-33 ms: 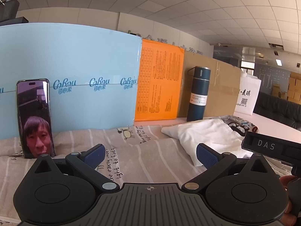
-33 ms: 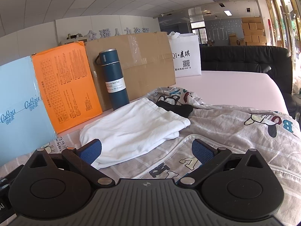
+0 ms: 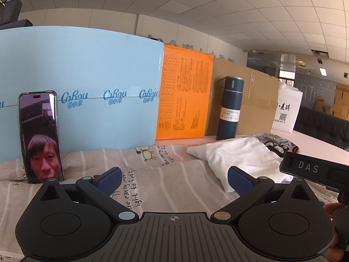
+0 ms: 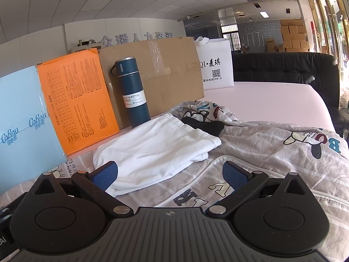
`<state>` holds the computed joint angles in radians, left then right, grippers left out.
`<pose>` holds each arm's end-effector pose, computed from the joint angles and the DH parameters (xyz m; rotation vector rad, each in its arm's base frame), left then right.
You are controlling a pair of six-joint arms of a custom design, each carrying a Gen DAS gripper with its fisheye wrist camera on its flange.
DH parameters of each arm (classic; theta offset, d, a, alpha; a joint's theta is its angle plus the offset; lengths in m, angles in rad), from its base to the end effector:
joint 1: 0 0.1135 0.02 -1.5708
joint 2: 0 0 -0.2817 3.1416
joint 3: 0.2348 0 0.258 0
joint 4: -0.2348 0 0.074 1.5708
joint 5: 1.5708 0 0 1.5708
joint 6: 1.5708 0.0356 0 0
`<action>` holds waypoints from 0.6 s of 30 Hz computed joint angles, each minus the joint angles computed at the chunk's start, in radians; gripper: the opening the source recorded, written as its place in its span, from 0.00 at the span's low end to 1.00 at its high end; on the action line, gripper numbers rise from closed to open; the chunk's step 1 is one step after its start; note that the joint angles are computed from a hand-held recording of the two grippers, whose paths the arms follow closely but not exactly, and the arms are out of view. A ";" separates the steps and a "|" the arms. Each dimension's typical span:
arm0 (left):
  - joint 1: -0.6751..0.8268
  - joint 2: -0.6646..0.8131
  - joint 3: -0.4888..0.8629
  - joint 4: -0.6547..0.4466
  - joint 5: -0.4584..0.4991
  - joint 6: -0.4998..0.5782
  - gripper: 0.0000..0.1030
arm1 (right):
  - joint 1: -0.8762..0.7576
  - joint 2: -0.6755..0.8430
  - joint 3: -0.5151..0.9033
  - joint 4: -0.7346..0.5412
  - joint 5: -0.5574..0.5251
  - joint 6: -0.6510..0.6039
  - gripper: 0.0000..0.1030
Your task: Fold clothes
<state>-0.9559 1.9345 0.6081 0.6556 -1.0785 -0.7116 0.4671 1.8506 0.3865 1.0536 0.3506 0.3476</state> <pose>0.2046 -0.2354 0.0914 -0.2965 1.8461 0.0799 0.2579 0.1164 0.0983 0.1093 1.9566 0.1889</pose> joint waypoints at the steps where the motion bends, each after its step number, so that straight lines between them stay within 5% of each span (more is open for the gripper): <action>1: -0.001 -0.001 0.002 -0.007 0.001 -0.003 1.00 | 0.004 0.001 0.003 -0.005 0.006 -0.001 1.00; 18: -0.004 0.003 0.005 -0.025 0.014 -0.016 1.00 | 0.001 0.023 0.001 0.025 -0.016 0.024 1.00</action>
<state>-0.9597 1.9376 0.6128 0.6308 -1.0645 -0.7278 0.4681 1.8740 0.3874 1.0788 0.3350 0.3721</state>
